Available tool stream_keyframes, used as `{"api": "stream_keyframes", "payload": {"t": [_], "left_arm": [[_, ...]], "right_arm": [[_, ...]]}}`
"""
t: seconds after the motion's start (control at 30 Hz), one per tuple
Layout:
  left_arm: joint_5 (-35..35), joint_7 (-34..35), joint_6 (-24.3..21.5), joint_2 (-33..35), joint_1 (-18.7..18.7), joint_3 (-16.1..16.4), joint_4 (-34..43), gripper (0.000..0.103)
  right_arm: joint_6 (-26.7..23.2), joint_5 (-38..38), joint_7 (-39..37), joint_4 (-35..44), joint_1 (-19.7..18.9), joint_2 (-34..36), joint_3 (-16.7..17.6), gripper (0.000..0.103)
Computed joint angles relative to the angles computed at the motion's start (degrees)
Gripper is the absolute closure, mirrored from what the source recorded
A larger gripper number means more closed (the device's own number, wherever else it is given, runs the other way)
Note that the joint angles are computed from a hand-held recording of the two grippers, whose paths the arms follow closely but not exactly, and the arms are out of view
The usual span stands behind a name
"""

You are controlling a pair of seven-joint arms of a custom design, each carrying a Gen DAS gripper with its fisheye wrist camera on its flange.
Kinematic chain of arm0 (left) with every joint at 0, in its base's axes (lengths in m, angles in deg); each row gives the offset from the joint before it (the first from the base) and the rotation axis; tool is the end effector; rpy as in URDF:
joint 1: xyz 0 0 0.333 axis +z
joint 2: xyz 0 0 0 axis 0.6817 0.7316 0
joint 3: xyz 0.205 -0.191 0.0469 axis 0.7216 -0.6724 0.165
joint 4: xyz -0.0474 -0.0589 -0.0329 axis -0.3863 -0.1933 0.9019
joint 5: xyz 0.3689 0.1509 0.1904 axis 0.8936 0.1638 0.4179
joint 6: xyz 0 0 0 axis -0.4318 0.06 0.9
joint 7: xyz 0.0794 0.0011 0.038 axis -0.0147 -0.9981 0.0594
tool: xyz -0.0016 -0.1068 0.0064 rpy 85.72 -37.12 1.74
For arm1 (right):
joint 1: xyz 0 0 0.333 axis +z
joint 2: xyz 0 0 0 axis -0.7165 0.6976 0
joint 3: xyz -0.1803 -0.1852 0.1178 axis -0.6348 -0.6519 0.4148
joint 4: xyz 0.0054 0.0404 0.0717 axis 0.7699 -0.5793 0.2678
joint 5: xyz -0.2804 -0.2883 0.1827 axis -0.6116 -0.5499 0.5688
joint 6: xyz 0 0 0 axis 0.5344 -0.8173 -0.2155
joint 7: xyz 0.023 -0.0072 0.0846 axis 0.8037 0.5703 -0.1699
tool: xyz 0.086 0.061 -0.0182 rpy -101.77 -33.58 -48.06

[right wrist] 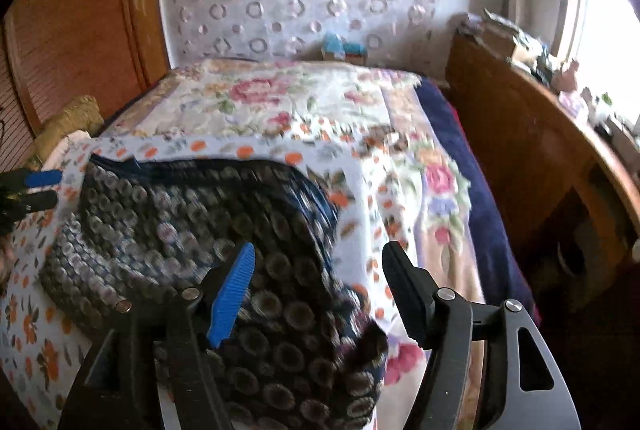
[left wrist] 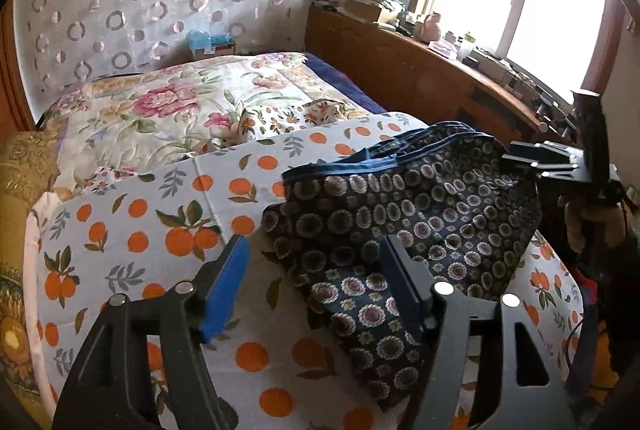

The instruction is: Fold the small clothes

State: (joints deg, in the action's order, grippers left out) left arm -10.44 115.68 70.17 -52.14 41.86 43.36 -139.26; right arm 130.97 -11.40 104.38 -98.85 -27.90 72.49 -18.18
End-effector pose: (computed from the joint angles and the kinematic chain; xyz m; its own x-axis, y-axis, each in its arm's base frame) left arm 0.7243 -0.2533 0.4233 -0.6399 -0.7524 0.1563 -0.6044 0.3673 -0.7070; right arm 0.6359 0.2209 0.4492 -0.0871 -0.9962 0.0094 -0.6562 0.0503 -0.7529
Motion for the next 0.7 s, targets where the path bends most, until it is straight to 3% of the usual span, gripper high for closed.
{"api": "stream_keyframes", "payload": {"t": [0.1, 0.27, 0.37, 0.53, 0.7], "left_arm": [[3.17, -2.08, -0.69, 1.75, -1.80, 1.38, 2.53, 0.030], [9.93, -9.41, -6.35, 9.26, -5.10, 4.37, 13.03, 0.030], [10.59, -11.99, -11.01, 13.01, -4.81, 3.80, 18.48, 0.030], [11.87, -13.13, -12.20, 14.64, -5.05, 3.66, 20.48, 0.030], [13.18, -13.24, -11.65, 15.01, -5.57, 3.79, 20.56, 0.030]], "right_arm": [[2.33, 5.06, -3.14, 0.26, -0.88, 1.67, 0.07, 0.035], [5.55, 14.69, -12.53, 3.37, -1.53, 5.88, -0.69, 0.035], [7.22, 21.07, -18.61, 3.85, -2.09, 6.99, -0.79, 0.035], [8.99, 31.18, -27.55, 4.39, -2.70, 8.09, -0.37, 0.035], [10.18, 36.74, -33.24, 4.63, -1.82, 8.77, -1.10, 0.035]]}}
